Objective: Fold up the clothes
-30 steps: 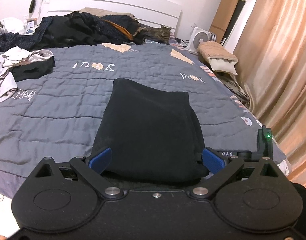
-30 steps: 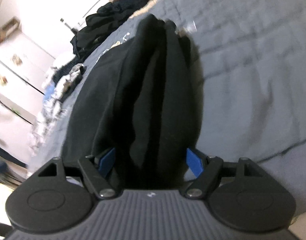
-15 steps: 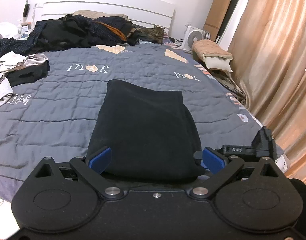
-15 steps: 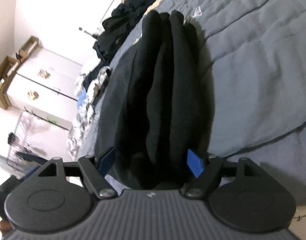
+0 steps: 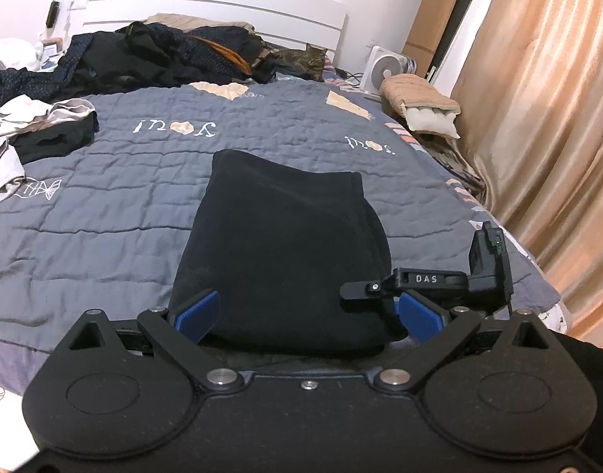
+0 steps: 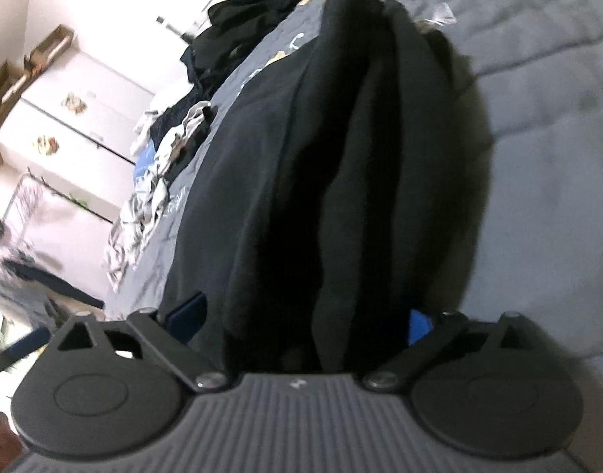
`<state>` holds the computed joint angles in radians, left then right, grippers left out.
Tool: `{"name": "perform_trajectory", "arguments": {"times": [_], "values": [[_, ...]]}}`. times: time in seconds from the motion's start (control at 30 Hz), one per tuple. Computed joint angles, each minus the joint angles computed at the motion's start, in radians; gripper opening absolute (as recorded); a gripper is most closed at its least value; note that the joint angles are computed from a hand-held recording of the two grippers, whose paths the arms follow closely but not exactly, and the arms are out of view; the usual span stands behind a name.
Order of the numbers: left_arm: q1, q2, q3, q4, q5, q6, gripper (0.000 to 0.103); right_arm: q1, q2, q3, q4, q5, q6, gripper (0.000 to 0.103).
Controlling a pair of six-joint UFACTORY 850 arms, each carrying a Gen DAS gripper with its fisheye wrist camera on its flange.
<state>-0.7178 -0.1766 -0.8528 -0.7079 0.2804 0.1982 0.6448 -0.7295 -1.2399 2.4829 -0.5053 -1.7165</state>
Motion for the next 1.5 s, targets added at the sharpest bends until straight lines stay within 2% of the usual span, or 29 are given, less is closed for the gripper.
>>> {"name": "perform_trajectory", "arguments": {"times": [0.17,0.3,0.37,0.47,0.57,0.7,0.93,1.13,1.2,1.27,1.3,1.37,1.43,1.5], "values": [[0.001,0.0,0.001,-0.014,-0.007,0.008,0.098,0.001,-0.015,-0.006,0.087,-0.018,0.038,0.099],[0.005,0.002,0.003,-0.008,-0.005,-0.008,0.098,0.0,0.025,0.033,0.137,-0.098,-0.009,0.099],[0.008,-0.002,0.001,0.011,-0.009,-0.033,0.098,-0.001,0.021,0.019,0.103,-0.065,0.006,0.099],[0.005,-0.004,0.0,-0.017,-0.012,0.004,0.098,0.0,-0.032,-0.058,-0.008,0.051,0.117,0.099],[0.006,-0.002,0.0,-0.02,-0.015,0.003,0.098,0.01,-0.063,-0.088,0.055,0.067,0.094,0.103],[0.012,-0.001,0.003,0.075,-0.019,-0.099,0.098,0.03,-0.062,-0.115,0.019,0.154,0.076,0.103],[0.016,-0.004,0.002,0.187,-0.029,-0.2,0.098,0.022,-0.059,-0.096,0.004,0.118,0.044,0.103],[0.016,-0.009,0.001,0.187,-0.032,-0.201,0.098,0.026,-0.068,-0.134,-0.09,0.166,0.116,0.102],[0.017,-0.01,0.001,0.192,-0.034,-0.208,0.098,0.03,-0.067,-0.145,-0.102,0.197,0.139,0.097],[0.017,-0.01,0.001,0.191,-0.032,-0.205,0.098,0.038,-0.06,-0.153,-0.112,0.248,0.15,0.079],[0.016,-0.01,0.001,0.189,-0.031,-0.204,0.098,0.041,-0.053,-0.15,-0.102,0.265,0.142,0.073],[0.014,-0.01,0.002,0.184,-0.031,-0.2,0.098,0.044,-0.038,-0.14,-0.048,0.277,0.1,0.054],[0.014,-0.011,0.001,0.177,-0.032,-0.193,0.098,0.049,-0.03,-0.136,0.02,0.282,0.037,0.047],[0.012,-0.013,-0.002,0.15,-0.033,-0.165,0.098,0.053,-0.029,-0.135,0.075,0.285,-0.02,0.046]]}}
